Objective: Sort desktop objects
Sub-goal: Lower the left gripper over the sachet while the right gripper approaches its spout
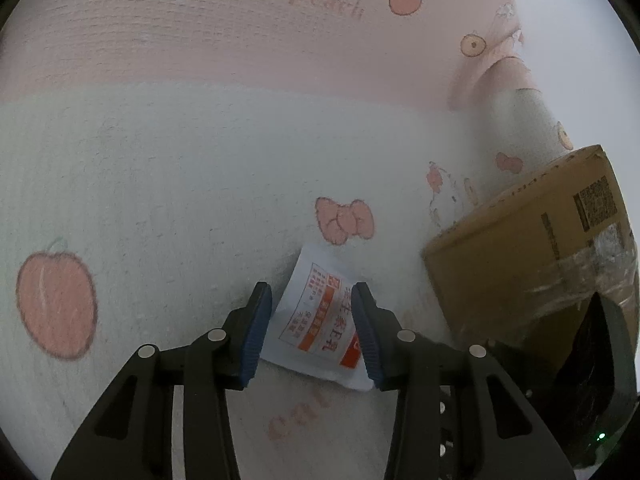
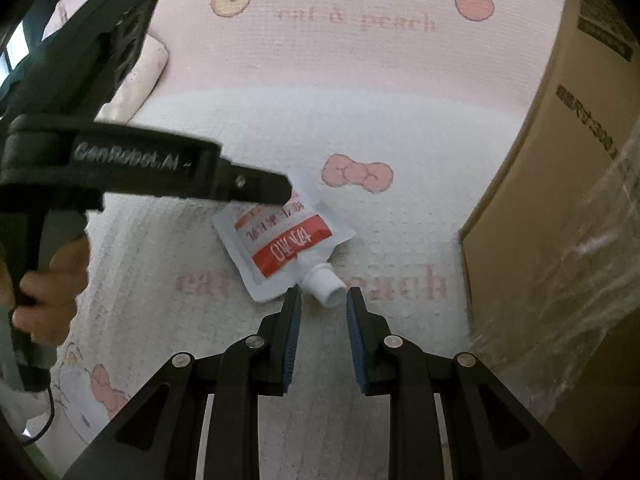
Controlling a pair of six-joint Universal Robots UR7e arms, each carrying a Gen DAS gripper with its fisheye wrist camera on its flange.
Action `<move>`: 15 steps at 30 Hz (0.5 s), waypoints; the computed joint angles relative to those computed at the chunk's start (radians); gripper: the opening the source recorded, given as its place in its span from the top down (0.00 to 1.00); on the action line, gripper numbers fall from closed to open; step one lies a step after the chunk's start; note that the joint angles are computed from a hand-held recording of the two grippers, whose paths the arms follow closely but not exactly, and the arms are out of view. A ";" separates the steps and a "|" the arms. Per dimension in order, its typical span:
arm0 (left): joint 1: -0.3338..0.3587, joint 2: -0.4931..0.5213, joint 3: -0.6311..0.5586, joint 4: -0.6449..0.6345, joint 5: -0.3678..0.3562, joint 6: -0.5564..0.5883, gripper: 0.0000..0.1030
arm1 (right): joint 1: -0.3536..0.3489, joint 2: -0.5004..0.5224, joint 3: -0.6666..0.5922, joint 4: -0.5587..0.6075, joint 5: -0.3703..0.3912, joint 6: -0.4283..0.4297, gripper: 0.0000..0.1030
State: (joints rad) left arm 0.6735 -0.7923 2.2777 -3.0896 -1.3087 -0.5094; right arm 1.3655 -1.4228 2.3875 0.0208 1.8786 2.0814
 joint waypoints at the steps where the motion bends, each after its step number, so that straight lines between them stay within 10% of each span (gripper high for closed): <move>1: -0.007 -0.005 0.008 -0.003 0.013 -0.015 0.59 | 0.003 0.006 -0.003 0.001 0.001 -0.004 0.81; 15: -0.089 -0.176 0.165 0.035 0.078 -0.163 0.65 | -0.022 0.021 -0.028 0.119 -0.074 -0.060 0.81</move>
State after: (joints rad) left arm 0.5849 -0.9686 2.4427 -3.0546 -1.2311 -0.6720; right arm 1.3434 -1.4019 2.3598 0.1402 1.8044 2.0216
